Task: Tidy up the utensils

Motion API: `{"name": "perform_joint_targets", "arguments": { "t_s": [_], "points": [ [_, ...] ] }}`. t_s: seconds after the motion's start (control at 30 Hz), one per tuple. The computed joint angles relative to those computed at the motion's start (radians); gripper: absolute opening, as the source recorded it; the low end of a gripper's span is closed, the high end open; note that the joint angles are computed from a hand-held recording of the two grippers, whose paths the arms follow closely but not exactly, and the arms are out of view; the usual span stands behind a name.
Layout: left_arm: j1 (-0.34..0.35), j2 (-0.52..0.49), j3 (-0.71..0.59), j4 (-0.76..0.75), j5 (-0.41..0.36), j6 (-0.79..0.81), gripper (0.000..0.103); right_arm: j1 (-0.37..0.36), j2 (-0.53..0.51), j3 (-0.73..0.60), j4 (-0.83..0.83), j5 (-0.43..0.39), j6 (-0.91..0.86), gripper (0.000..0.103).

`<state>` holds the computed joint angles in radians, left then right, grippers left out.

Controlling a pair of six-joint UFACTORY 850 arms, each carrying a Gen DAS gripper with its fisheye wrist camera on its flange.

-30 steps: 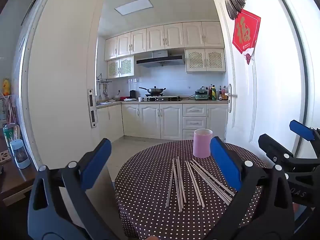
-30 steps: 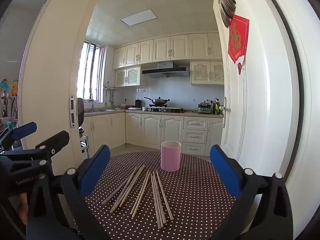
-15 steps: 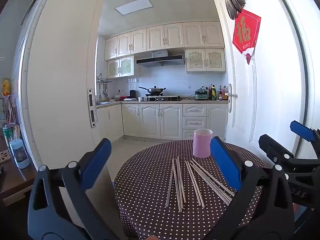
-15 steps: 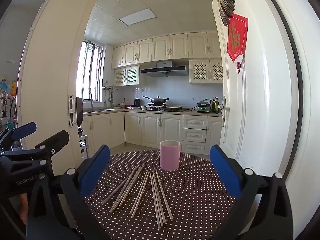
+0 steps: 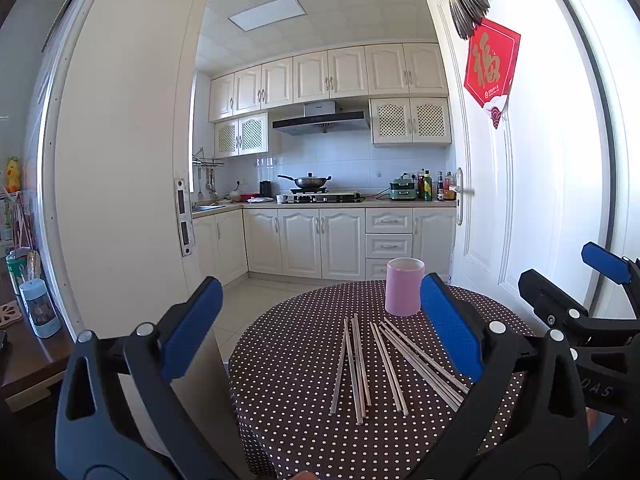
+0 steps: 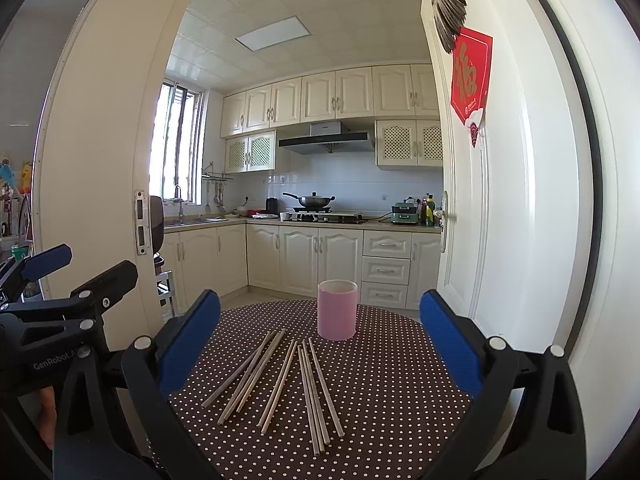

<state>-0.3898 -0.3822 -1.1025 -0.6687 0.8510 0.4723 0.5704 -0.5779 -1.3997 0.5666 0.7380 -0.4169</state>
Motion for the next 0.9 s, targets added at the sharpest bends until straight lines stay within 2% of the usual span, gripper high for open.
{"name": "perform_joint_targets", "arguments": {
  "t_s": [0.9],
  "points": [
    [-0.008, 0.012, 0.009, -0.009, 0.007, 0.011, 0.097, 0.001, 0.006, 0.01, -0.006, 0.0, 0.018, 0.096]
  ]
}}
